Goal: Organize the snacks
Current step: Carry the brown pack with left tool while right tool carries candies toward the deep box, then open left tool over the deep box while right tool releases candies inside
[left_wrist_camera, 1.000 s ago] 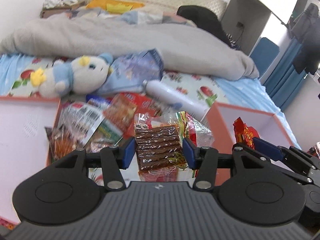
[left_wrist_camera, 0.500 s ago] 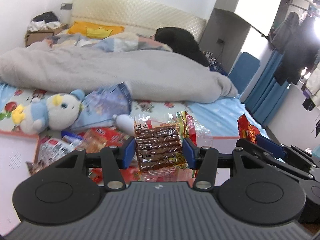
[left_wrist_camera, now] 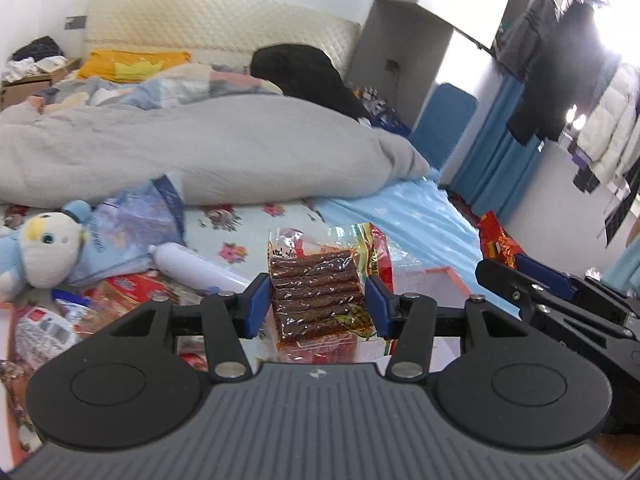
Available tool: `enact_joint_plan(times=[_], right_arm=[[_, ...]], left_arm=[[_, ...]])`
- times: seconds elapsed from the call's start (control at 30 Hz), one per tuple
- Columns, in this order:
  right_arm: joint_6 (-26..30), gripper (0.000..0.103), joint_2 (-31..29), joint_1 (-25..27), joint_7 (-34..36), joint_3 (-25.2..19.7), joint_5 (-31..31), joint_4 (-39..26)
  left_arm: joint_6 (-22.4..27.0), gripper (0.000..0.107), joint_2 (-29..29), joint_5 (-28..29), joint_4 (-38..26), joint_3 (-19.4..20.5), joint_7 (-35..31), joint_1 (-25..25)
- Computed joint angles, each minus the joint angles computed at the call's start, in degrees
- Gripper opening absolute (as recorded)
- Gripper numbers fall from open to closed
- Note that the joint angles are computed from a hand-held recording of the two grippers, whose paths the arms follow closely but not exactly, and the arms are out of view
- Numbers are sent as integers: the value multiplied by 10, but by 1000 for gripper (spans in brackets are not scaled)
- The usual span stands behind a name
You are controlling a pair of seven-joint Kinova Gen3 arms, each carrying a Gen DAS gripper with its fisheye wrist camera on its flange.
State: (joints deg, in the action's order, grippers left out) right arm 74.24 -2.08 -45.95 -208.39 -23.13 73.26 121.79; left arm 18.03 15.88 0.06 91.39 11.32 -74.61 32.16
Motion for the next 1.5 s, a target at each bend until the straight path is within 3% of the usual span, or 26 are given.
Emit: enact_joint_plan(times=[0.17,0.27,0.5,0.7,0.83,1.0,1.07,1.13,1.17,1.23,1.5], right_arm=[[-51,39,-18,30,3,21,-41,27],[-76,39,-26,48,1,25,-66,44],[-181,39,-27,102,-15,48,-110,93],[-254,39,-9,131,-18,65,-118,117],[-284,39,0,142,-23,72,-114,126],[-301,40,0,146,-32,76,-107,134],[-304,41,-1,148,-33,76,-109,134],[-308,48,-6,150,-33,76,-113,135],[-307,57,-9,150,-37,74,-112,136],[-295,63,-15,146,-54,64,-106,138],[-205,63,-35,113,-87,21,-108,119]], left_arm=[[33,57,60,-2,-55,9,-8,22],[48,57,94,-20,-88,-14,8,60],[104,57,169,-33,-159,-18,8,92],[161,57,222,-23,-214,-12,-12,96],[171,57,230,-23,-220,-19,-13,105],[174,57,235,-17,-220,-18,-18,101],[175,62,235,-19,-221,-24,-14,106],[171,77,227,-32,-215,-40,2,121],[161,78,222,-38,-206,-45,8,124],[153,79,213,-39,-196,-37,4,118],[107,79,156,-38,-137,-24,-10,99]])
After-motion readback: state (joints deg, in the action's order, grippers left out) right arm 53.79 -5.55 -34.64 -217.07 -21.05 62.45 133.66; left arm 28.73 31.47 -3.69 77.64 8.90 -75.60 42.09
